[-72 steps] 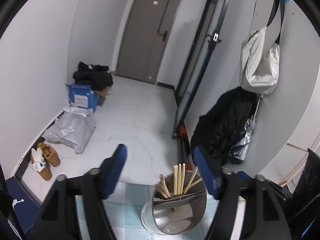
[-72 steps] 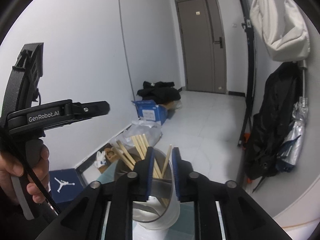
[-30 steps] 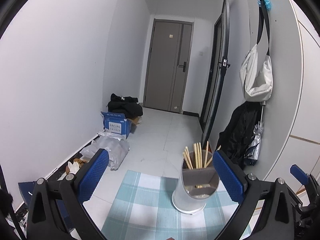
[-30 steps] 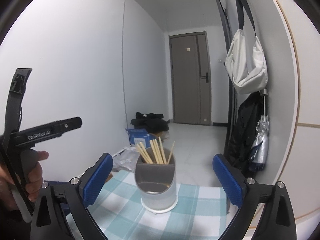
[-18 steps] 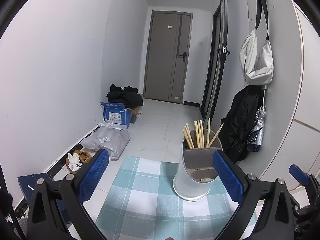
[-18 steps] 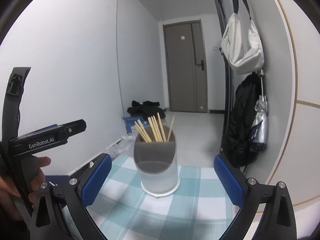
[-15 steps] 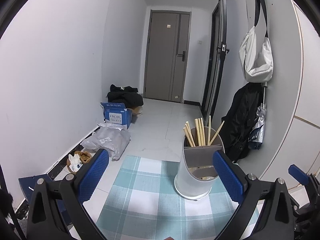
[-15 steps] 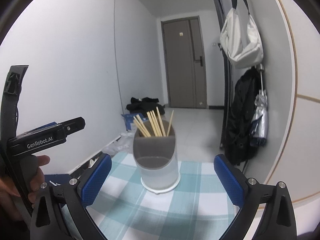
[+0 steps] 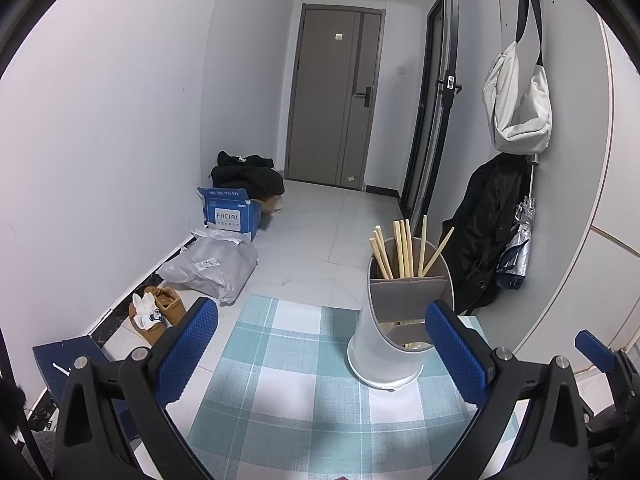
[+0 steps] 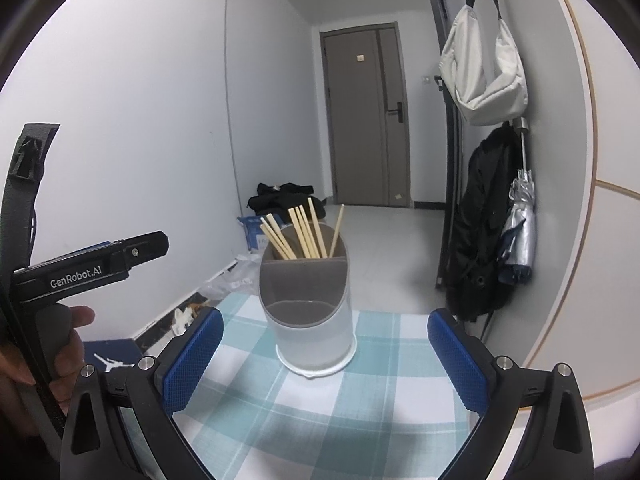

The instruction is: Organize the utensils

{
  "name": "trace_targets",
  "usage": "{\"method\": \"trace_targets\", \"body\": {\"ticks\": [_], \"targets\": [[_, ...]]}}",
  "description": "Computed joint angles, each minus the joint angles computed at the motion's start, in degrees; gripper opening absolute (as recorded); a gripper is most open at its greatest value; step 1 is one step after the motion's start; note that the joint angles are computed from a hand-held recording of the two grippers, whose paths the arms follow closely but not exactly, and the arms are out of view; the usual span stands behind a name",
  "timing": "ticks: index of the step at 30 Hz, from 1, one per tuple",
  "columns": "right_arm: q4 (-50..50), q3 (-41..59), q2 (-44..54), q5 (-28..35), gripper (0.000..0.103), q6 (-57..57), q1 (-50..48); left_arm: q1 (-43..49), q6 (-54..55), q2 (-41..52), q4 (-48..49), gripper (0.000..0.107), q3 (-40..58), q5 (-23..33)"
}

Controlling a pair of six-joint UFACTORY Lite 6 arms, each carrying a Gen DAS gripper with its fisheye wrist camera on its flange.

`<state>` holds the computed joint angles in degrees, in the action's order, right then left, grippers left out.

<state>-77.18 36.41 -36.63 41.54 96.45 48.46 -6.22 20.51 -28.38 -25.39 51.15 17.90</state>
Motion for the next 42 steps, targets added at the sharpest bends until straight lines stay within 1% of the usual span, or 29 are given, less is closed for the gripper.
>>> {"method": "trace_targets", "body": {"ticks": [7, 10, 11, 13, 16, 20, 23, 25, 30, 34, 36, 42], "targets": [[-0.48, 0.02, 0.12, 0.53, 0.103, 1.28, 0.19, -0.37, 0.76, 0.43, -0.39, 0.102, 0.26, 0.27], [-0.27, 0.0, -0.07, 0.43, 0.103, 1.47, 0.0, -1.44, -4.09, 1.02, 4.27, 0.102, 0.45, -0.59], [-0.19, 0.06, -0.03, 0.6, 0.103, 1.61, -0.03, -1.31, -2.92, 1.12, 2.97, 0.102, 0.52, -0.52], [-0.13, 0.1, -0.17, 0.46, 0.103, 1.81, -0.29, -1.32, -3.86, 1.21, 3.9, 0.102, 0.61, -0.72], [0.02, 0.15, -0.19, 0.36, 0.103, 1.69, -0.48, -0.61, -1.61, 1.53, 1.17, 0.102, 0.88, 0.05], [0.23, 0.41, 0.11, 0.74, 0.103, 1.55, -0.07, -0.56, -2.54, 1.54, 1.54, 0.102, 0.97, 0.38], [0.18, 0.46, 0.13, 0.86, 0.103, 1.65, 0.15, -0.15, -0.17, 1.74, -1.4, 0.102, 1.03, 1.79], [0.01, 0.66, 0.48, 0.57, 0.103, 1.69, -0.09, -1.0, -1.43, 1.36, 0.41, 0.102, 0.66, 1.59], [-0.56, 0.82, 0.89, 0.52, 0.103, 2.18, -0.03, -0.78, 0.75, 0.82, -1.68, 0.102, 0.39, 1.77], [-0.76, 0.73, 0.98, 0.66, 0.103, 2.36, 0.15, -0.19, 0.49, 1.3, -1.73, 0.102, 0.7, 1.84], [-0.71, 0.77, 0.96, 0.59, 0.103, 2.32, 0.13, -0.27, -1.01, 1.13, -0.26, 0.102, 0.5, 1.32], [-1.05, 0.65, 0.91, 0.87, 0.103, 2.56, 0.24, 0.03, -0.45, 0.99, -0.95, 0.102, 0.35, 1.55]]}}
